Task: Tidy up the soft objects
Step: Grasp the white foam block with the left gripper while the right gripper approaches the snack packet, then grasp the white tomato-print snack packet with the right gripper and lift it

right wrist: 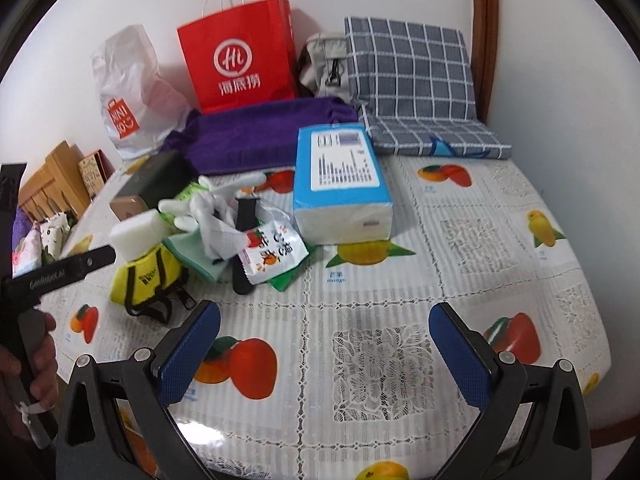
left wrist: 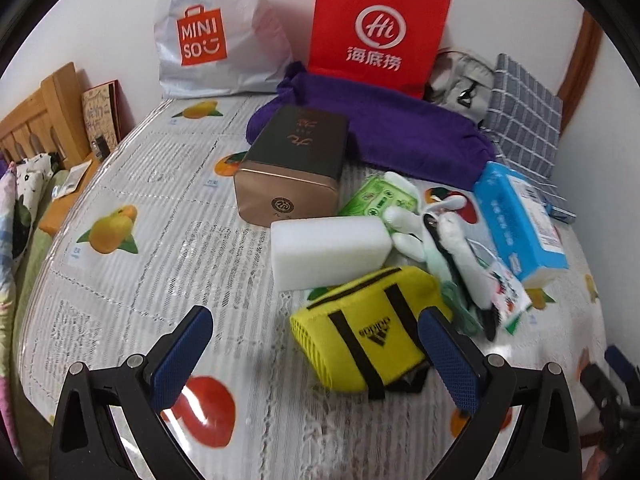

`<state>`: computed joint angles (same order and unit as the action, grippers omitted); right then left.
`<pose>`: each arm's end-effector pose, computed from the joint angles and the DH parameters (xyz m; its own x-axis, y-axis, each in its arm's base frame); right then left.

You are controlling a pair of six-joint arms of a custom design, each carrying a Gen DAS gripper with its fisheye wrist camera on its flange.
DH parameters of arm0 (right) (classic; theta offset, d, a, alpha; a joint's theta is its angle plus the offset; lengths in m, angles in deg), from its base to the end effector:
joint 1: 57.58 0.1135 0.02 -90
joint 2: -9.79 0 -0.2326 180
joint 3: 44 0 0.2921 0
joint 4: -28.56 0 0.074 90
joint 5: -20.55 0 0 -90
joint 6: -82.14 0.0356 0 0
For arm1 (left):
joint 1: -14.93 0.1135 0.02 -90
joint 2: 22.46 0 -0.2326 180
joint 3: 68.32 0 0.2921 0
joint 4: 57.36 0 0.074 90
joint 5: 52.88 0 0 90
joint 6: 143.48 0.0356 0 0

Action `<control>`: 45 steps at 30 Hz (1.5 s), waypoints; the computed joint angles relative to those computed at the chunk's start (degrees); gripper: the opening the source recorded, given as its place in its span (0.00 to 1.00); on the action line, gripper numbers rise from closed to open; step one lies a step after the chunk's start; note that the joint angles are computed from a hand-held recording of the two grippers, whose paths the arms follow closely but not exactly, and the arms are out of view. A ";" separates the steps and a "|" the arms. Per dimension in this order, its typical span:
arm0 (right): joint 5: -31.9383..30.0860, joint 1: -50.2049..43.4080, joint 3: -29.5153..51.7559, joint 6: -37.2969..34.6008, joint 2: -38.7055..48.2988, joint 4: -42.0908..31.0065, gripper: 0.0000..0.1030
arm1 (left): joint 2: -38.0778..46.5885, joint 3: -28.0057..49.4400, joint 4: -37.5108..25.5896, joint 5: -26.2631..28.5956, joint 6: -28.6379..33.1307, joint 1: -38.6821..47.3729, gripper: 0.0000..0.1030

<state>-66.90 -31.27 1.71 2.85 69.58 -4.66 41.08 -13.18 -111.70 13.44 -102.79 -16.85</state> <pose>0.2343 0.1141 0.1629 -0.7246 -0.1512 -0.6724 -0.2861 0.9536 0.0939 0.2236 -0.1217 0.1843 -0.7398 -0.3585 -0.5693 -0.3605 0.9257 -0.1145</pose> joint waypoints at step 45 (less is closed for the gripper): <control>-5.14 2.13 21.06 -10.84 36.71 11.14 0.65 | 1.45 -6.17 13.65 10.10 12.86 14.85 0.80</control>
<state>-72.04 -29.14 22.77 -7.99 106.29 6.48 42.53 -19.35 -98.05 23.54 -89.93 -2.00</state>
